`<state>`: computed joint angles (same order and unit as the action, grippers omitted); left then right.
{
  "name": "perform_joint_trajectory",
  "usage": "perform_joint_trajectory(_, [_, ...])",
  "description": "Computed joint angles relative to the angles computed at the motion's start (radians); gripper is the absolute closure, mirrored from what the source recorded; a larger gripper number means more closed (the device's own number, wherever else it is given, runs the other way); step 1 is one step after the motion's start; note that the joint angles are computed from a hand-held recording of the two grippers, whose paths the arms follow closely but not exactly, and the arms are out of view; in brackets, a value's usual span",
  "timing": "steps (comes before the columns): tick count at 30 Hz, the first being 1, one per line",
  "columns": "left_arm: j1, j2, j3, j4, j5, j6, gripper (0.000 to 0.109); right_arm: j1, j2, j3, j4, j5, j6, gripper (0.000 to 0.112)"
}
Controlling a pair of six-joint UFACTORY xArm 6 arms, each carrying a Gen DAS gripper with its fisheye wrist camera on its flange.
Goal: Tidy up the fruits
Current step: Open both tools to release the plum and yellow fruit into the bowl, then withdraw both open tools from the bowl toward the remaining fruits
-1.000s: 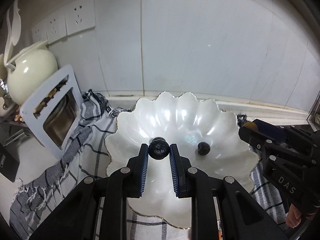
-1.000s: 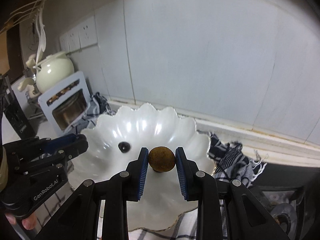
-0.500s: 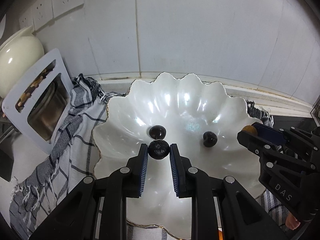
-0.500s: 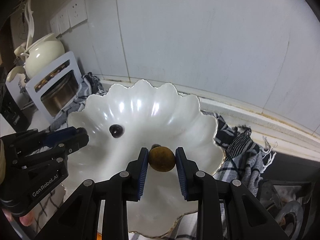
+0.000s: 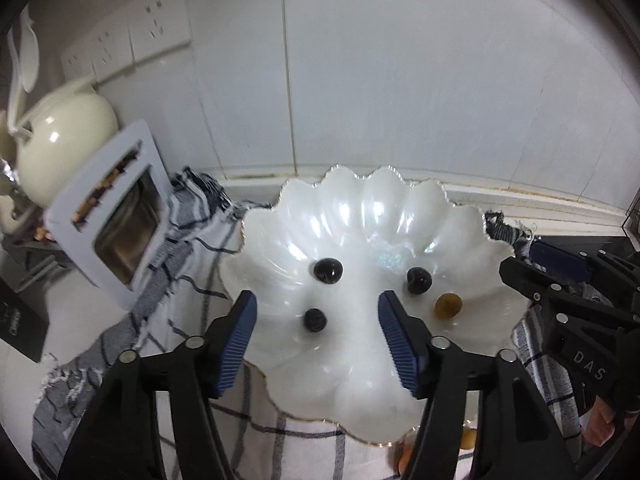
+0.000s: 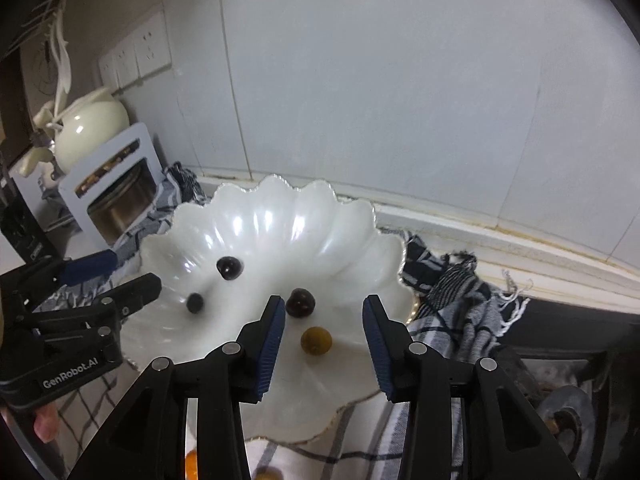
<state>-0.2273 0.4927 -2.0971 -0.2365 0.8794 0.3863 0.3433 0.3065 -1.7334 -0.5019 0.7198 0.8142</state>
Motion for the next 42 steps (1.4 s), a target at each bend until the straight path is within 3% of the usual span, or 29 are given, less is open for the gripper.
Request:
perform_joint_trajectory(5, [0.003, -0.124, 0.144, -0.027, -0.093, 0.037, 0.039, 0.020, -0.077, 0.064, -0.082, -0.013, 0.064, 0.070])
perform_joint_trajectory(7, [0.005, -0.168, 0.194, -0.037, -0.119, 0.050, 0.038, 0.028, -0.107, 0.091, -0.101, -0.021, 0.081, 0.064])
perform_joint_trajectory(18, [0.015, -0.387, 0.444, -0.137, -0.223, 0.179, 0.038, 0.105, -0.284, 0.262, -0.287, -0.003, 0.254, 0.064])
perform_joint_trajectory(25, [0.023, -0.505, 0.585, -0.217, -0.249, 0.283, 0.037, 0.158, -0.372, 0.350, -0.364, 0.032, 0.357, 0.063])
perform_joint_trajectory(28, [0.029, -0.546, 0.635, -0.252, -0.250, 0.328, 0.036, 0.183, -0.401, 0.383, -0.386, 0.048, 0.399, 0.055])
perform_joint_trajectory(32, [0.037, -0.587, 0.695, -0.285, -0.258, 0.371, 0.036, 0.220, -0.418, 0.406, -0.416, 0.092, 0.443, 0.055])
perform_joint_trajectory(42, [0.058, -0.626, 0.784, -0.339, -0.203, 0.457, 0.035, 0.265, -0.435, 0.477, -0.385, 0.120, 0.504, 0.055])
